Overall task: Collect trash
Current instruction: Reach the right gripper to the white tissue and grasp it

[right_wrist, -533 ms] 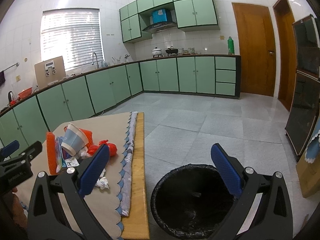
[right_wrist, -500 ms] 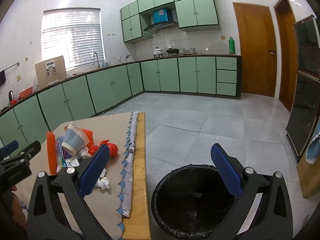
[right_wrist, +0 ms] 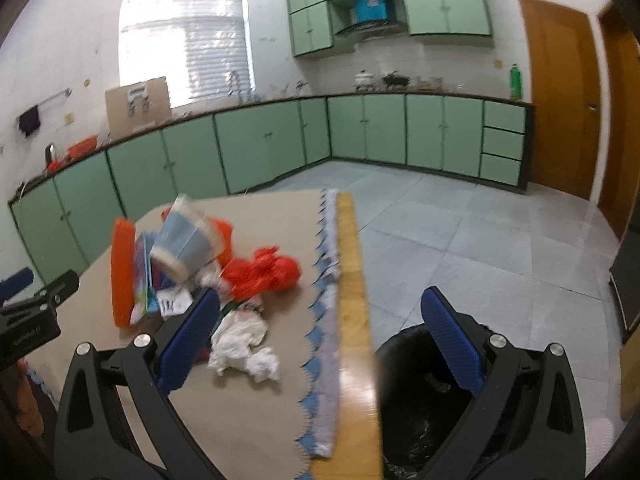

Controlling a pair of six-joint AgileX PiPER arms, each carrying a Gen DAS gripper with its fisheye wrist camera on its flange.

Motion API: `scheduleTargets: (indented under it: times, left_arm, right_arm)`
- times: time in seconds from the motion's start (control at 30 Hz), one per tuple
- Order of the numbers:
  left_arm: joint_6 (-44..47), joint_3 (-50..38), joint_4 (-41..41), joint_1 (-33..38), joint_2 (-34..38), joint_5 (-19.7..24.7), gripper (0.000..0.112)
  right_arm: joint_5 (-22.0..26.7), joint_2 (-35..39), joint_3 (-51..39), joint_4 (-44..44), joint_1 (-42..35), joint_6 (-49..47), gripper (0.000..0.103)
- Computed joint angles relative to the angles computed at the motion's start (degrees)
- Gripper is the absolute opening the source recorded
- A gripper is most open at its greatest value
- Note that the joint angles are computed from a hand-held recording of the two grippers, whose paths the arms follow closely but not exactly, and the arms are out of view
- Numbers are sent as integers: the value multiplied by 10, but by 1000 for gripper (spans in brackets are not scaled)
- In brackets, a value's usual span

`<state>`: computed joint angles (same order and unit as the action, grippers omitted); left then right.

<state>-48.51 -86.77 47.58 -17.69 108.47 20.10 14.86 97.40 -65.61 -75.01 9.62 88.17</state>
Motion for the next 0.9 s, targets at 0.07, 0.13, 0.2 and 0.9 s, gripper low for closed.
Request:
scheduleTargets:
  times: [0.07,0.13,0.2,0.9]
  left_arm:
    - [10,1,-10,6,6,-2,97]
    - [28,-6,-30,9,15,4,97]
    - [44,-13,-50,14,26,7,97]
    - [148,-71,-162,25,91,21,96]
  right_arm:
    - [0,16,-9,1,8,-9,95]
    - [-5,31,-18,14,11,-27,94]
    - [-7,49,-32,52,16,-65,93]
    - [25,159,-148,409,28,-465,75]
